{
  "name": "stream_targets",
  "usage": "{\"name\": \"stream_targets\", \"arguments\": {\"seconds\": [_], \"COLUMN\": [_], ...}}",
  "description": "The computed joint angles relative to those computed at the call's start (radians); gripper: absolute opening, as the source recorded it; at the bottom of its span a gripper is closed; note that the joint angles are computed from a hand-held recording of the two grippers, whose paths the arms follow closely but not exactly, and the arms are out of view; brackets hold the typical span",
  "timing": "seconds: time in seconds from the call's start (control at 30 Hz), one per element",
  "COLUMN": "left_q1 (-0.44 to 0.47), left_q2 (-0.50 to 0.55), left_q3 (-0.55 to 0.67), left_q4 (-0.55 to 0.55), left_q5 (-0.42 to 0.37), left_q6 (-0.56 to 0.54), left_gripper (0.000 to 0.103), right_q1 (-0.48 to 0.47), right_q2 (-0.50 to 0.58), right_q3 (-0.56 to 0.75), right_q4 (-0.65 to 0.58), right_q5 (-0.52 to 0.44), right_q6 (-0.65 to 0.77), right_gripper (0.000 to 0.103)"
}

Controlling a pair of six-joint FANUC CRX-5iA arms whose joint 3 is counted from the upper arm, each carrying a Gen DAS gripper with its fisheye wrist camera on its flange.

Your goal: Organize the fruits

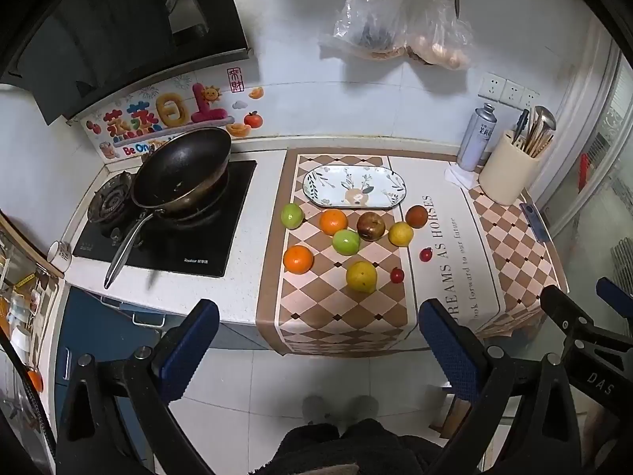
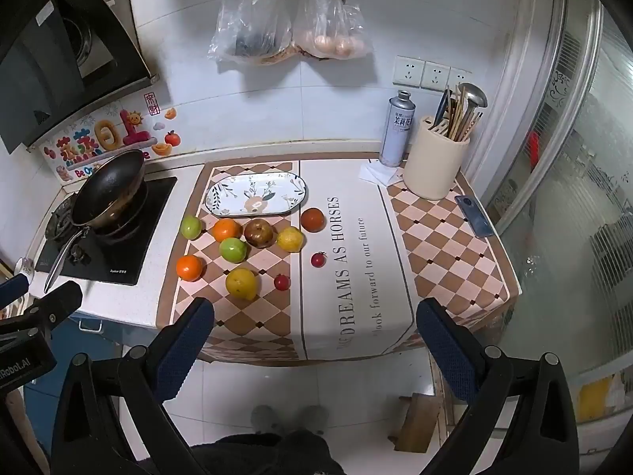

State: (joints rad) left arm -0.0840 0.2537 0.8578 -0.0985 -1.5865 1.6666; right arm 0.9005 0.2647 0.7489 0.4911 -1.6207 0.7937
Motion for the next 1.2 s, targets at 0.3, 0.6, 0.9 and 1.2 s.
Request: {"name": "stream_targets", "arguments": {"seconds": [0.3, 0.6, 0.9, 1.2], "left_q1": [0.000, 0.001, 0.003, 0.009], "left_q2": [-0.001, 0.001, 0.000, -0.033], "left_q3": [-0.001, 0.002, 0.001, -0.062], "left_q4": [-0.001, 0.000, 0.004, 0.008], "left_q5": [0.001, -0.003, -0.003, 0.028], "left_q6": [0.002, 0.001, 0.000, -0.002], "left_gripper": [0.103, 0.103, 0.103, 0.103], "right_q1": [0.005, 0.003, 0.002, 0.002], "right_q2": [-0.001, -0.002, 0.003, 0.003], "right_q3": [0.002, -0.001, 0.016, 0.020], "right_q4": [-0.002, -0.013, -0.017, -0.017], "right_q5": [0.001, 0.013, 0.000, -0.001], "right_q6": [0.000, 0.007, 0.012, 0.013], "right_gripper": [0.103, 0.103, 0.103, 0.103]}}
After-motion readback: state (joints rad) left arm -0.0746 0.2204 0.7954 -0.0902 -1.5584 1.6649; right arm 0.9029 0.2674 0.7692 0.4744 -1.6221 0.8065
